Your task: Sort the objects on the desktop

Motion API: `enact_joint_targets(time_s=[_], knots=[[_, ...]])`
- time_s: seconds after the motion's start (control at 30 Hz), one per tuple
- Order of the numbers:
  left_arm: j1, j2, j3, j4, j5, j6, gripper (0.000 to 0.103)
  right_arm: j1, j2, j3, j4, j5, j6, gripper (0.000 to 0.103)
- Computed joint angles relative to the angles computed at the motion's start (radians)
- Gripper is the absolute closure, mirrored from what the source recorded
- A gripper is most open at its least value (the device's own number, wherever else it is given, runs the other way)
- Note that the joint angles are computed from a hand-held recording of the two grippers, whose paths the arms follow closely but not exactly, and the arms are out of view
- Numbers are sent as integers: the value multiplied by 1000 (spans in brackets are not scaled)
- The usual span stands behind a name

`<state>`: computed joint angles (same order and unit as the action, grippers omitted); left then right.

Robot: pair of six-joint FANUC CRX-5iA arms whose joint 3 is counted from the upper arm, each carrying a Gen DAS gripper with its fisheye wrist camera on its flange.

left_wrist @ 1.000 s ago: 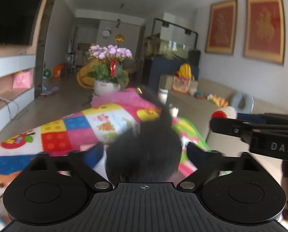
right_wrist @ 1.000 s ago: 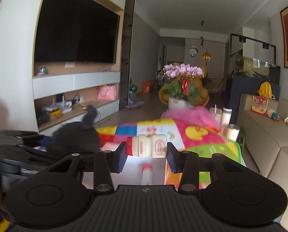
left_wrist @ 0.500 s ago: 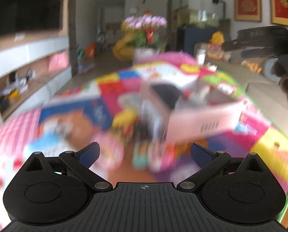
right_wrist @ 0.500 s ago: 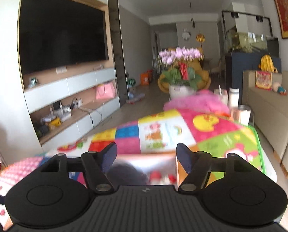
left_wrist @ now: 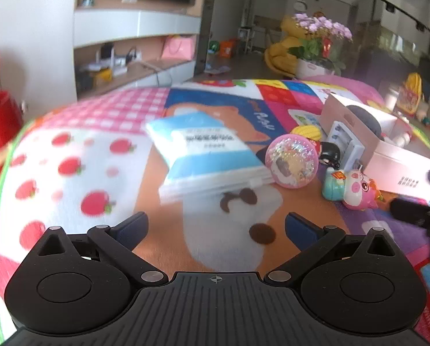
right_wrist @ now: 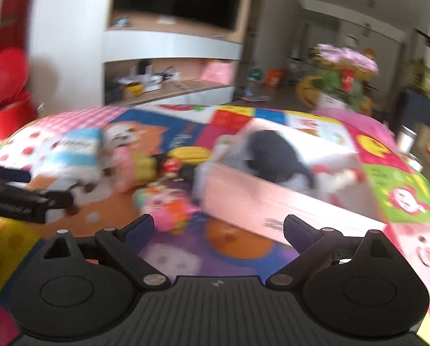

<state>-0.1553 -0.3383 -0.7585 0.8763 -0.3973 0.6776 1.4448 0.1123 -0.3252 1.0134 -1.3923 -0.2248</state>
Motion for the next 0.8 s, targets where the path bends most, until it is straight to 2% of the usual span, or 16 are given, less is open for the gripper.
enact_joint_targets(time_s=[0.07, 0.2, 0.3, 0.33, 0.37, 0.43, 0.67, 0.8], knots=[[-9, -1, -11, 29, 23, -3, 0, -28, 11, 6, 17, 62, 2, 6], [-3, -1, -8, 18, 15, 20, 0, -76, 33, 18, 23, 108, -54, 8], [-3, 0, -8, 17, 17, 21, 0, -100, 39, 14, 15, 133, -84, 18], [-3, -1, -8, 19, 16, 20, 0, -105, 33, 10, 2, 152, -80, 27], [-3, -1, -8, 19, 15, 21, 0, -108, 25, 8, -21, 173, -72, 43], [-5, 2, -7, 19, 17, 24, 0, -102, 1, -1, -56, 197, -64, 55], [-6, -1, -8, 7, 21, 31, 0, 5, -67, -57, -88, 55, -156, 56], [-8, 4, 2, -25, 23, 55, 0, 78, -83, -73, -139, -114, -221, 56]])
